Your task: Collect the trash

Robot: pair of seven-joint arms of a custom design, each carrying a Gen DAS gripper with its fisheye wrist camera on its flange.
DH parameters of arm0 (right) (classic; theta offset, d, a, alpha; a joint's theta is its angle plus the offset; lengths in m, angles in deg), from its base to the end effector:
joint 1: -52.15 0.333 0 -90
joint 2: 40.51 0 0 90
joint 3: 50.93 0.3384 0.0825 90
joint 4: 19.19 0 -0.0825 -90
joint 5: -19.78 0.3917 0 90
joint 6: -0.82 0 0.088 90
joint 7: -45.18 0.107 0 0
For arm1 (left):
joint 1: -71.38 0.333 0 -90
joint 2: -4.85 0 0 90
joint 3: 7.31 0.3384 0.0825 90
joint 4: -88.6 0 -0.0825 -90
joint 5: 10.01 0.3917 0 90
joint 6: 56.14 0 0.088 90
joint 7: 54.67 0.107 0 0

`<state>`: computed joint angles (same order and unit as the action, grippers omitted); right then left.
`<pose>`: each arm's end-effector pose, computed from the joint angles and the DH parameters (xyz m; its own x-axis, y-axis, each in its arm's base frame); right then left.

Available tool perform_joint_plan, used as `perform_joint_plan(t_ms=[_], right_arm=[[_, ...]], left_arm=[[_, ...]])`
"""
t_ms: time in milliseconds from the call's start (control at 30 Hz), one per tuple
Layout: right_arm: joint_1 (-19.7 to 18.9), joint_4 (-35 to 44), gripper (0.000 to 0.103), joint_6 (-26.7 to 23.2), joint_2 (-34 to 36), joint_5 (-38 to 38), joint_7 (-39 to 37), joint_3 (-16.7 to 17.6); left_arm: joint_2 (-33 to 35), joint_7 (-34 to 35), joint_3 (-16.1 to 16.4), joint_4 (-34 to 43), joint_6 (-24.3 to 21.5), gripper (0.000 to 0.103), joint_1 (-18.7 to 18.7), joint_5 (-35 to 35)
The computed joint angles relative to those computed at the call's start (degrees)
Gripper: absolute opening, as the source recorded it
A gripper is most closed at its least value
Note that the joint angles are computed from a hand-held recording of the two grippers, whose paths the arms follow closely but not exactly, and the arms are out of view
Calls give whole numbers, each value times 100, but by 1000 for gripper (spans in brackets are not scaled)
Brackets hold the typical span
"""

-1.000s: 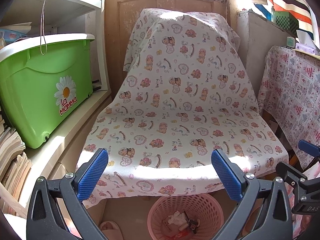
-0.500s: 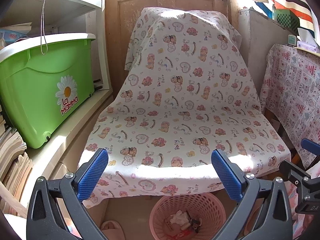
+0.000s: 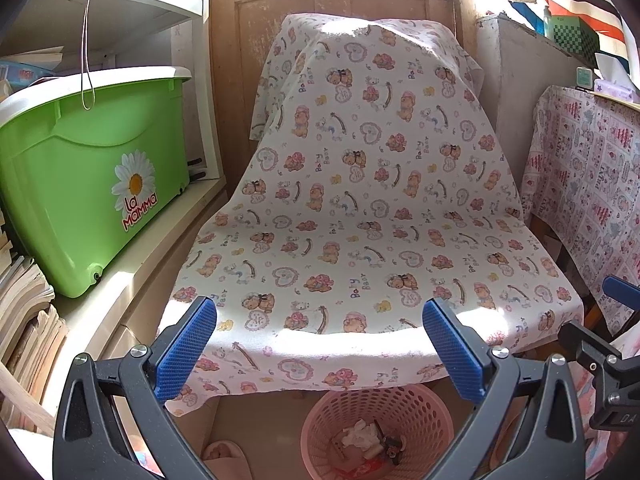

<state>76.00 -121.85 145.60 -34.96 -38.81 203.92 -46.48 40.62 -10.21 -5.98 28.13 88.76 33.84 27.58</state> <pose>0.5653 0.3119 0.5799 -0.0760 -0.9940 0.0786 -0.5494 -0.0240 -0.8352 0.6386 -0.4841 0.5920 -0.2102 -0.9774 -0.0217 -0.5212 0.1308 -0.8433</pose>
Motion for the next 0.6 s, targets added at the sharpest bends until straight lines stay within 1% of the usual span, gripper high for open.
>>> perform_joint_plan(t_ms=[200,333,600], right_arm=[[9,30,103,-17,10,-15,5,1],[26,68,103,-45,25,-27,9,3],[28,66,103,-12,25,0,17,-6]], left_arm=[[10,27,-13,13,-33,102,41,-79],[10,-3,37,23,-53,102,13,-10],[20,-5,23,42,-65,102,25,6]])
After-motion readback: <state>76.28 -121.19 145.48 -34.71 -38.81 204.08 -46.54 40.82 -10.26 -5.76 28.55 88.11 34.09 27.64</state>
